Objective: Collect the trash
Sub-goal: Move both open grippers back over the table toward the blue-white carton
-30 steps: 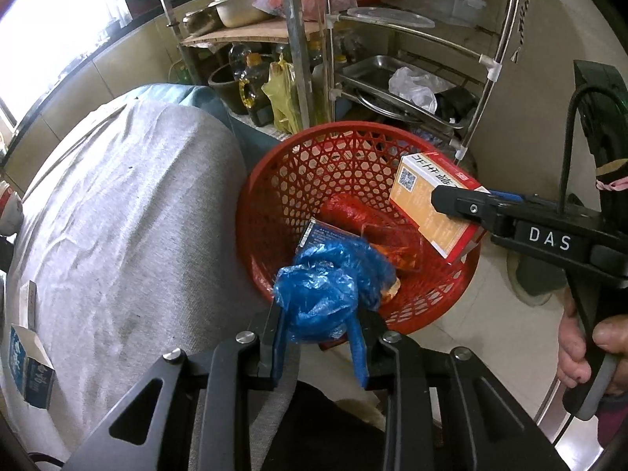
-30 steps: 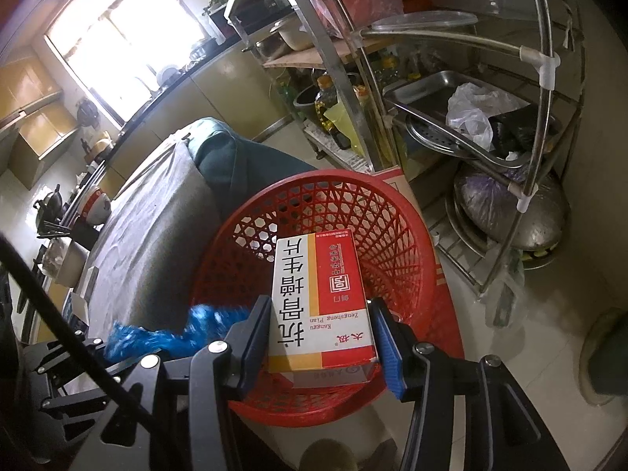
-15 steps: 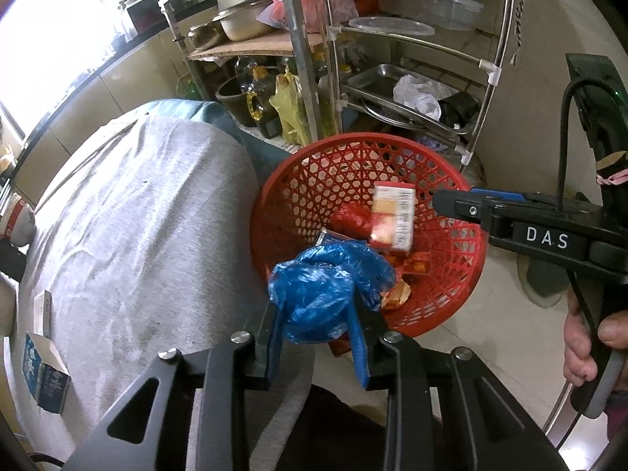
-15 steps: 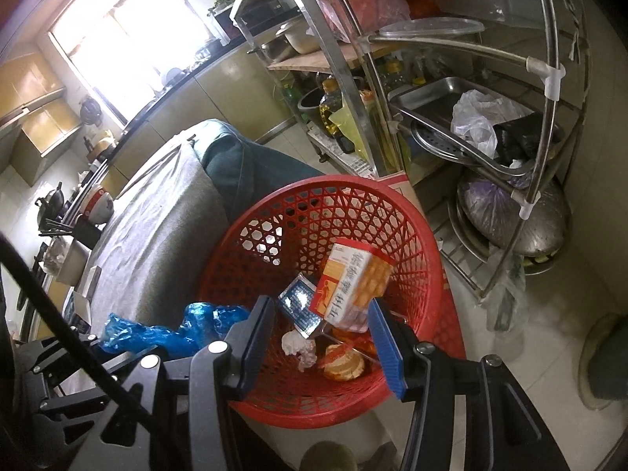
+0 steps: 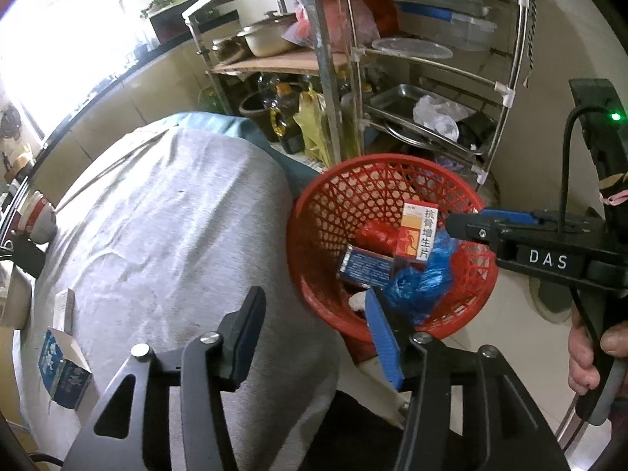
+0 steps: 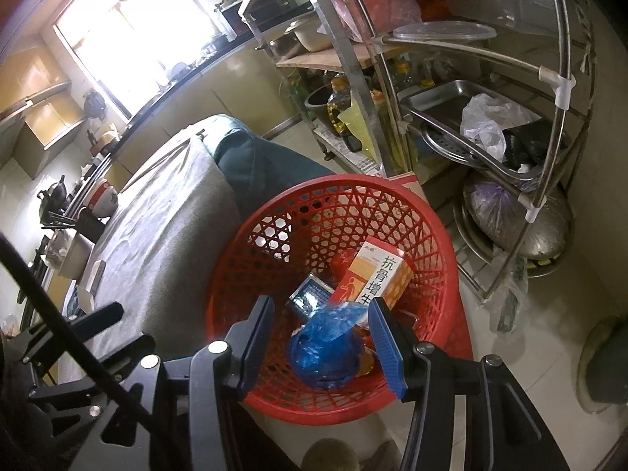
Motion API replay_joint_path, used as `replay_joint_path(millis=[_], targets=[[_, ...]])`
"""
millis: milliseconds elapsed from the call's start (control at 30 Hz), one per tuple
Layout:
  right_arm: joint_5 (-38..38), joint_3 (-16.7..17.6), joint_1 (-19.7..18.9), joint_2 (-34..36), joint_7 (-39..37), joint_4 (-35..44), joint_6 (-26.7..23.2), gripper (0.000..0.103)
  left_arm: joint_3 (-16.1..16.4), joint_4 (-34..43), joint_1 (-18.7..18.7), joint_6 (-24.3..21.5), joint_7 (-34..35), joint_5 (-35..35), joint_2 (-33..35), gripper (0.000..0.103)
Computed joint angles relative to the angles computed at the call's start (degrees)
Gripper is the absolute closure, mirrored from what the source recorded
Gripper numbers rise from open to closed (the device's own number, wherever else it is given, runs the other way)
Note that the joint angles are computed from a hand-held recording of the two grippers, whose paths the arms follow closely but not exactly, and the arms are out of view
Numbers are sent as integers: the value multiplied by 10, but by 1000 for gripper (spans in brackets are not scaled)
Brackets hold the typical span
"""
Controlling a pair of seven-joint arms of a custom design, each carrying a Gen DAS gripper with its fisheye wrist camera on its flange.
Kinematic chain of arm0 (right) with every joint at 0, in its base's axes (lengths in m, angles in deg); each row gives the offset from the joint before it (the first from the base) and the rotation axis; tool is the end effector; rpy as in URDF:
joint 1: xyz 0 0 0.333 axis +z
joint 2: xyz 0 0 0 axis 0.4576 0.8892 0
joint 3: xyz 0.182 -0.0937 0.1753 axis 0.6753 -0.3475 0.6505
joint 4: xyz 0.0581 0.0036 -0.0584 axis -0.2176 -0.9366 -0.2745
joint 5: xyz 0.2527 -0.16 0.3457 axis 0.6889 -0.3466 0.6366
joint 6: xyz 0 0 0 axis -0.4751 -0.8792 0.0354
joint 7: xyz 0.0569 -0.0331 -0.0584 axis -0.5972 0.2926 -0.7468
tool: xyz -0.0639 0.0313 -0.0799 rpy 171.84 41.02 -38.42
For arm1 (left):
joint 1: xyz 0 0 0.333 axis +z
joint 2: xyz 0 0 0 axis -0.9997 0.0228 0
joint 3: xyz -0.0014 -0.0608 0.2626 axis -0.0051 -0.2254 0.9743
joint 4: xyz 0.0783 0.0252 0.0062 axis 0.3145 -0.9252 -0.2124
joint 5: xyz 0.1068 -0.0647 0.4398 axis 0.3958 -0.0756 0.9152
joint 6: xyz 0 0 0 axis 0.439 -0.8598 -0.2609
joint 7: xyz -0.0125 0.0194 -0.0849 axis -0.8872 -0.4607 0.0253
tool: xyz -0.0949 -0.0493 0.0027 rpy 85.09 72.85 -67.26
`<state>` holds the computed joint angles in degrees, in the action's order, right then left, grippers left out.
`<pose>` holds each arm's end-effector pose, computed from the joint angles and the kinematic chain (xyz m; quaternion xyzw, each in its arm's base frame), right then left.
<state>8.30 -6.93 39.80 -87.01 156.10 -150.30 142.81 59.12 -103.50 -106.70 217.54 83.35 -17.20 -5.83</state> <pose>0.4306 0.2183 0.4496 -0.4370 0.8292 -0.1500 0.3147 0.5014 -0.2849 0.5007 -0.3271 0.8962 -0.2373 0.1833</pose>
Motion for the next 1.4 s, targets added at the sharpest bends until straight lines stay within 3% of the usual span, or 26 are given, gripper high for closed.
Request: replay_joint_path(millis=[600, 1400], targets=[[-11, -1, 16, 67, -19, 67, -16, 48, 8, -16, 35, 31, -60, 30, -16, 38], [-63, 2, 57, 182, -50, 218, -65, 48, 33, -36, 92, 36, -127, 57, -47, 37]])
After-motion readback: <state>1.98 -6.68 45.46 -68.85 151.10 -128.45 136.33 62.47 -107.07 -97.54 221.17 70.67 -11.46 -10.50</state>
